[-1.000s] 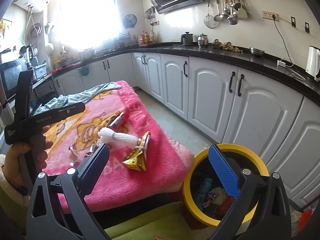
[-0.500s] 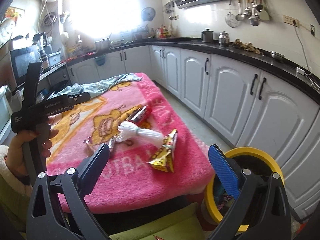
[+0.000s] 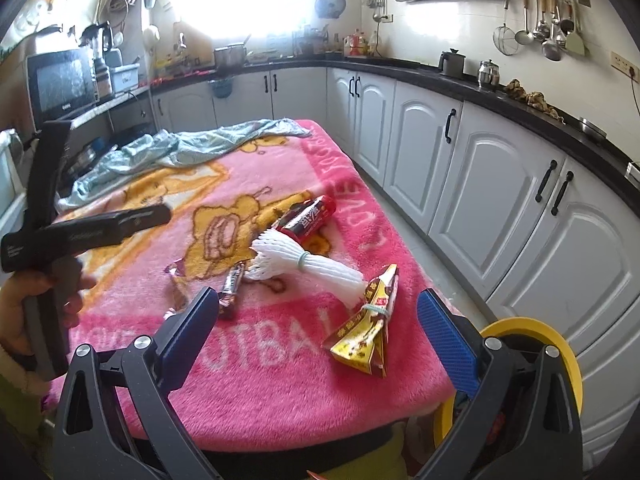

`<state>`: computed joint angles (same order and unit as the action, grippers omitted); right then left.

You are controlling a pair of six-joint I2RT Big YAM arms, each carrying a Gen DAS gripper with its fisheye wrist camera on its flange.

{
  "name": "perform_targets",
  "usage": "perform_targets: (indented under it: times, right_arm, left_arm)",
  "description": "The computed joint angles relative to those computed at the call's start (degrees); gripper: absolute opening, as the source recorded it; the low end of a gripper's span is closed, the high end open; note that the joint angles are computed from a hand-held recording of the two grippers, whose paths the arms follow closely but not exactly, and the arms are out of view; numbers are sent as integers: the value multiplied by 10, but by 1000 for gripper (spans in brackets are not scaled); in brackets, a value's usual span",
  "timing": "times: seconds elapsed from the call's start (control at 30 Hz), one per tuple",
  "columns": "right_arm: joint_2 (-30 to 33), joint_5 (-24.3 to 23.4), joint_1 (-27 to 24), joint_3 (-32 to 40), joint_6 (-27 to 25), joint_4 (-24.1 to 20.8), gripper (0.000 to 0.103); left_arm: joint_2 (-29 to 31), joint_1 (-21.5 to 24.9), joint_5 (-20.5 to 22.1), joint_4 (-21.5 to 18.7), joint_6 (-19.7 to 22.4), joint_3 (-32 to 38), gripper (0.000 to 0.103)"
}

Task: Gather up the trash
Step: 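Grasp the purple snack bar wrapper with the left tool while the right tool grasps the white foam net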

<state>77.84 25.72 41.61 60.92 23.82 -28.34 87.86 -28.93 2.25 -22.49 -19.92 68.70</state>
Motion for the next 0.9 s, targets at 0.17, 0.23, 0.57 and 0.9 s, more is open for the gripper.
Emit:
perform_targets:
  times: [0.17,0.23,0.57,0.9]
  right_arm:
    - [39,-14,-18,26,-21,-6,96]
    - [56,-22,-25,40,-34,-15,96]
    - [139,-10,-40,102,-132,-52,96]
    - [225,-19,-63,173,-197,-89,80]
  left_arm:
    - [11,9,21,-16,-2,-5,92]
    - [16,14,38,-17,-5,-7,92]
    - [53,12,89,-37,-40,5,68]
    - [68,-2,59,-40,-26,9,24]
